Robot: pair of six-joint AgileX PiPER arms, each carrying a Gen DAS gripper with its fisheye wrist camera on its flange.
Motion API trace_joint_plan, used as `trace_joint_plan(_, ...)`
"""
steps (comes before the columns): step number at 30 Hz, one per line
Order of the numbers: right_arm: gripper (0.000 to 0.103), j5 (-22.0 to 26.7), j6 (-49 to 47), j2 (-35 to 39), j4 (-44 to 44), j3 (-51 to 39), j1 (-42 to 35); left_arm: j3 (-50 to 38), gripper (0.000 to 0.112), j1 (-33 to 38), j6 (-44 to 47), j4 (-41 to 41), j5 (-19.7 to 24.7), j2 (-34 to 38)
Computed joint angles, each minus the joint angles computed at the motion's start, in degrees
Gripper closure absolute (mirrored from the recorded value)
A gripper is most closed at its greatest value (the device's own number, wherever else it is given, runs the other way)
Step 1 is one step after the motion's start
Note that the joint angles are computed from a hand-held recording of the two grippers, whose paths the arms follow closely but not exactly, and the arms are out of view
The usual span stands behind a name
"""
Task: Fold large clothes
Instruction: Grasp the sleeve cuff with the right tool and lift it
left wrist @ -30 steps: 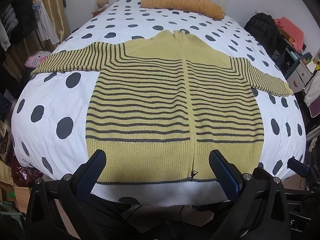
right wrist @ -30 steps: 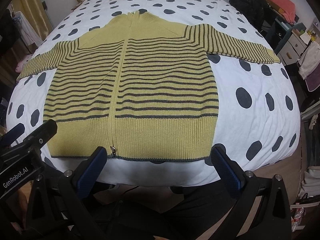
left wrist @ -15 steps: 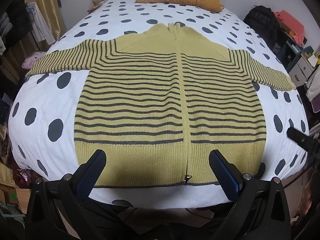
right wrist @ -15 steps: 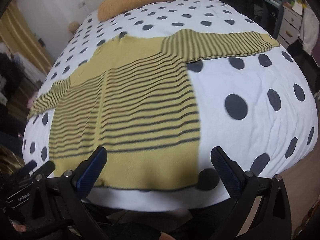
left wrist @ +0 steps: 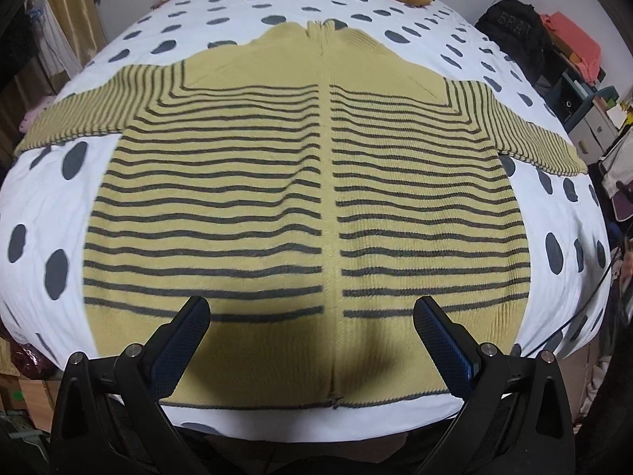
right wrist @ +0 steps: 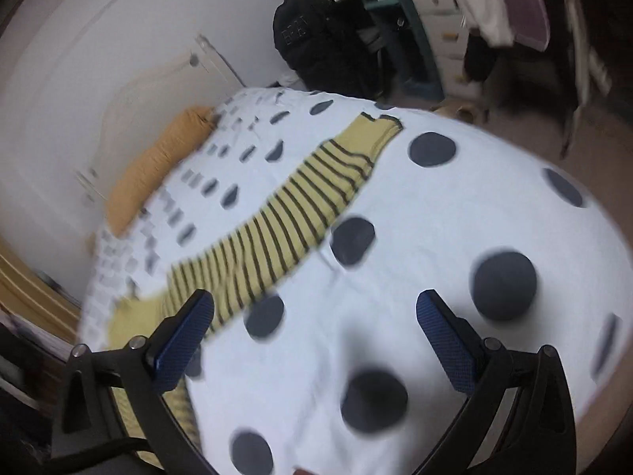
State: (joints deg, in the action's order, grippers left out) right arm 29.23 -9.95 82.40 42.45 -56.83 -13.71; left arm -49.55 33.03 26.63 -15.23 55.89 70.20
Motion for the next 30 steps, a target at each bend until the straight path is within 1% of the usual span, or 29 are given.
trace_joint_plan(1,0.006,3.06,-3.46,4.59,5.73,-3.72,-3.16,0.17,0.01,-2.1,-1.88,0.34,-1.51,1.11)
trace_joint_plan(2,0.012,4.98,-6.8,9.12,10.82,-6.78,-5.39,0.34,0.01,-3.53,-3.21,0.91,-2.52,1.56)
trace_joint_plan(3,0.022,6.1,-8.32,14.25,13.61,-10.66,-6.49,0.44,0.01,-5.67,-5.42,2.3,-4.0,2.27)
trace_joint_plan(4,0.029,6.53,-8.74,18.6,14.12,-14.55,-6.7,0.54,0.01,-8.5,-8.54,4.71,-5.92,3.25)
trace_joint_plan(5,0.036,5.95,-7.43,22.13,13.26,-17.94,-6.31,0.62,0.01,-9.7,-9.98,5.99,-6.82,3.76)
trace_joint_plan(6,0.036,5.19,-5.08,25.08,10.81,-20.73,-5.25,0.73,0.01,-11.66,-12.61,8.19,-8.41,4.7)
trace_joint_plan(7,0.036,5.22,-1.36,29.33,6.9,-25.82,-4.24,0.72,0.01,-13.0,-14.65,9.89,-9.57,5.65)
trace_joint_plan(8,0.036,5.49,0.94,32.6,4.33,-29.67,-3.52,0.68,0.01,-13.42,-15.41,10.66,-10.05,6.25)
trace_joint_plan(9,0.036,6.15,1.53,35.18,3.37,-32.91,-3.55,0.51,0.01,-14.0,-16.41,11.54,-10.78,7.17)
trace_joint_plan(11,0.036,5.06,0.93,39.38,3.98,-37.92,-2.71,0.14,0.01,-14.86,-18.32,13.35,-12.12,9.0)
trace_joint_plan(13,0.038,5.2,3.82,42.82,1.67,-43.33,-2.08,-0.15,0.01,-15.48,-20.07,15.29,-13.25,10.5)
trace_joint_plan(14,0.051,5.23,6.05,44.23,0.28,-45.62,-1.83,-0.19,0.01,-15.27,-20.06,15.64,-13.74,11.09)
trace_joint_plan(15,0.076,5.96,8.59,45.41,-1.63,-47.84,-1.7,-0.31,0.01,-15.25,-20.27,15.96,-14.28,11.84)
trace_joint_plan(16,0.087,4.99,9.25,45.75,-2.78,-48.31,-1.38,-0.52,0.01,-14.94,-20.06,16.01,-14.52,12.67)
trace_joint_plan(17,0.089,3.43,7.63,44.99,-1.63,-47.06,-1.23,-0.7,0.01,-14.51,-19.63,15.81,-14.63,13.25)
trace_joint_plan(18,0.09,1.53,3.71,43.63,1.8,-44.83,-1.26,-0.83,0.01,-13.71,-18.65,15.23,-14.79,13.73)
trace_joint_plan(19,0.09,-0.4,-2.01,41.63,7.53,-41.94,-0.9,-1.1,0.01,-12.82,-17.52,14.43,-15.01,14.32)
trace_joint_plan(20,0.091,-0.88,-7.7,40.14,13.26,-39.99,-0.73,-1.47,0.01,-11.89,-16.3,13.54,-15.29,14.9)
trace_joint_plan(21,0.091,-0.87,-13.39,37.83,18.99,-37.73,0.13,-2.27,0.01,-10.88,-14.86,12.42,-15.42,15.67)
trace_joint_plan(22,0.091,-0.65,-18.58,35.57,24.31,-35.37,1.29,-3.75,0.01,-9.15,-11.48,9.28,-15.7,16.72)
trace_joint_plan(23,0.091,0.76,-22.99,33.18,28.64,-33.29,2.54,-4.96,0.01,-8.13,-9.17,6.91,-16.0,17.52)
trace_joint_plan(24,0.091,1.63,-25.12,31.72,30.67,-32.51,4.29,-6.74,0.01,-6.62,-5.54,3.25,-16.33,18.64)
trace_joint_plan(25,0.091,1.73,-25.37,29.7,31.23,-31.59,7.32,-9.9,0.01,-4.72,-1.1,-1.37,-15.72,20.63)
trace_joint_plan(27,0.091,2.42,-28.24,27.17,35.42,-30.49,14.1,-15.06,0.01,-2.49,3.62,-6.72,-13.96,24.1)
trace_joint_plan(29,0.091,1.78,-27.51,27.07,36.34,-31.58,21.34,-22.74,0.01,-0.31,5.0,-8.62,-10.28,29.12)
trace_joint_plan(30,0.091,1.26,-26.22,28.33,36.43,-33.34,25.9,-26.04,0.01,1.16,6.26,-10.05,-8.9,31.33)
